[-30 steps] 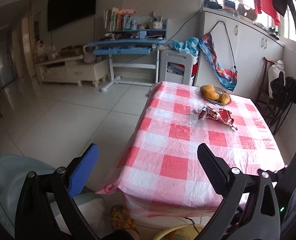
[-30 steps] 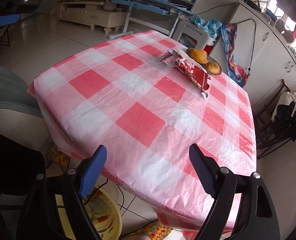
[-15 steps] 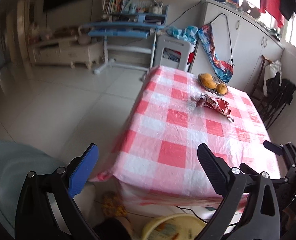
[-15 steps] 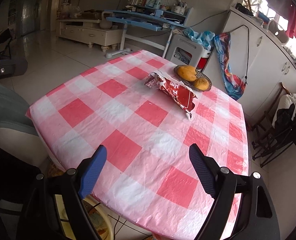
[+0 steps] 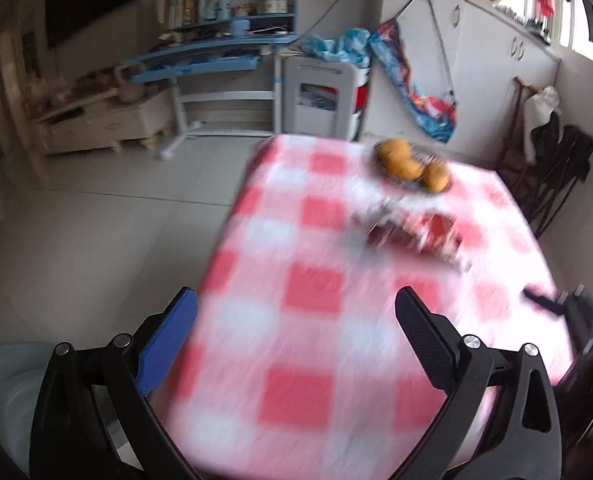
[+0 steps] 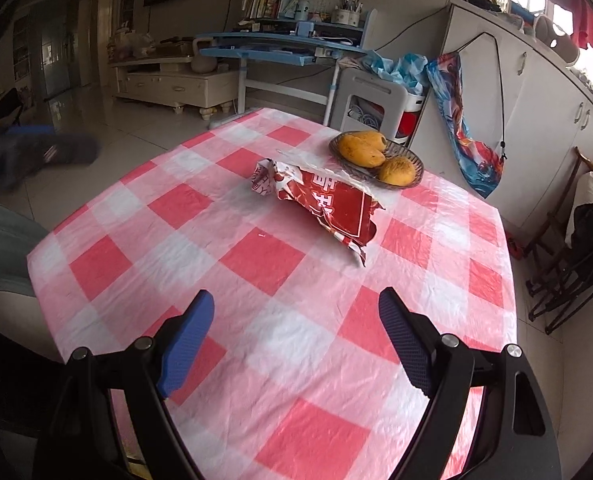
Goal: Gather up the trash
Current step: 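Grasp the red snack wrapper with the right tool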
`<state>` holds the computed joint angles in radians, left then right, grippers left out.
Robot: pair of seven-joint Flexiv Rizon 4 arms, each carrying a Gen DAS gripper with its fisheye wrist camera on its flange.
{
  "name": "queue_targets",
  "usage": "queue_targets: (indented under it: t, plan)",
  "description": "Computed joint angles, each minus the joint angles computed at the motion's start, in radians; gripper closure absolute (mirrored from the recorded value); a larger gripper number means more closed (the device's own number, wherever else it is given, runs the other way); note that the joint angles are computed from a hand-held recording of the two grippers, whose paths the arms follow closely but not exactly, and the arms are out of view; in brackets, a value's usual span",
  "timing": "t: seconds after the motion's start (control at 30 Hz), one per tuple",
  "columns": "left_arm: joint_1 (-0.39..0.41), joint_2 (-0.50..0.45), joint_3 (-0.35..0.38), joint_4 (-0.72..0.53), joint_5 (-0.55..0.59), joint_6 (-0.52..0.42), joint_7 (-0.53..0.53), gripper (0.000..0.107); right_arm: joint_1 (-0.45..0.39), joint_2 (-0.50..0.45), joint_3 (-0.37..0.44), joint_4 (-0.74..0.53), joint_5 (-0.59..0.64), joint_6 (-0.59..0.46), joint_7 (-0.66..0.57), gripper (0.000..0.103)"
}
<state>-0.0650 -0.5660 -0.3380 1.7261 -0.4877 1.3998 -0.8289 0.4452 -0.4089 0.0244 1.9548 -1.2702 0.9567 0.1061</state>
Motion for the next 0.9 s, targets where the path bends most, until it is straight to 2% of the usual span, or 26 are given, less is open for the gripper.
queue_targets:
  t: [0.13,0.23,0.3,0.4,0.5,0.53,0.57,0.63,0.7,0.8,0.9]
  plan:
    - [-0.058,-0.126,0.018,-0.220,-0.002,-0.136,-0.057,0.011,-0.001,-0.048,-0.019,-0.064,0.019,-0.027,-0.120,0.022]
    - [-0.110,-0.235,0.056,-0.407,0.010,-0.254,-0.128,0.011,-0.024,-0.081,-0.041,-0.099,0.029,0.018,-0.143,0.026]
    - [-0.119,-0.319,0.049,-0.548,-0.006,-0.387,-0.165,0.011,-0.031,-0.101,-0.061,-0.117,0.023,0.036,-0.132,0.031]
    - [-0.147,-0.413,0.071,-0.707,0.002,-0.531,-0.220,0.011,-0.061,-0.141,-0.070,-0.150,0.085,0.103,-0.184,0.044]
    - [-0.162,-0.468,0.070,-0.797,0.008,-0.649,-0.222,0.011,-0.079,-0.169,-0.080,-0.168,0.161,0.178,-0.222,0.064]
    - [-0.167,-0.481,0.071,-0.820,0.011,-0.683,-0.217,0.011,-0.086,-0.176,-0.085,-0.168,0.184,0.213,-0.229,0.074]
    - [-0.171,-0.497,0.068,-0.851,0.014,-0.746,-0.208,0.011,-0.085,-0.181,-0.091,-0.168,0.203,0.236,-0.236,0.080]
    - [-0.178,-0.535,0.071,-0.925,0.011,-0.878,-0.216,0.012,-0.075,-0.172,-0.115,-0.148,0.213,0.284,-0.236,0.087]
    - [-0.184,-0.550,0.077,-0.966,0.019,-0.976,-0.193,0.012,-0.061,-0.150,-0.122,-0.126,0.235,0.284,-0.268,0.092]
    - [-0.194,-0.500,0.101,-0.902,0.056,-0.951,-0.107,0.012,-0.047,-0.086,-0.122,-0.053,0.235,0.298,-0.282,0.096]
    - [-0.199,-0.449,0.117,-0.826,0.075,-0.841,-0.062,0.012,-0.048,-0.025,-0.073,0.011,0.278,0.256,-0.354,0.098]
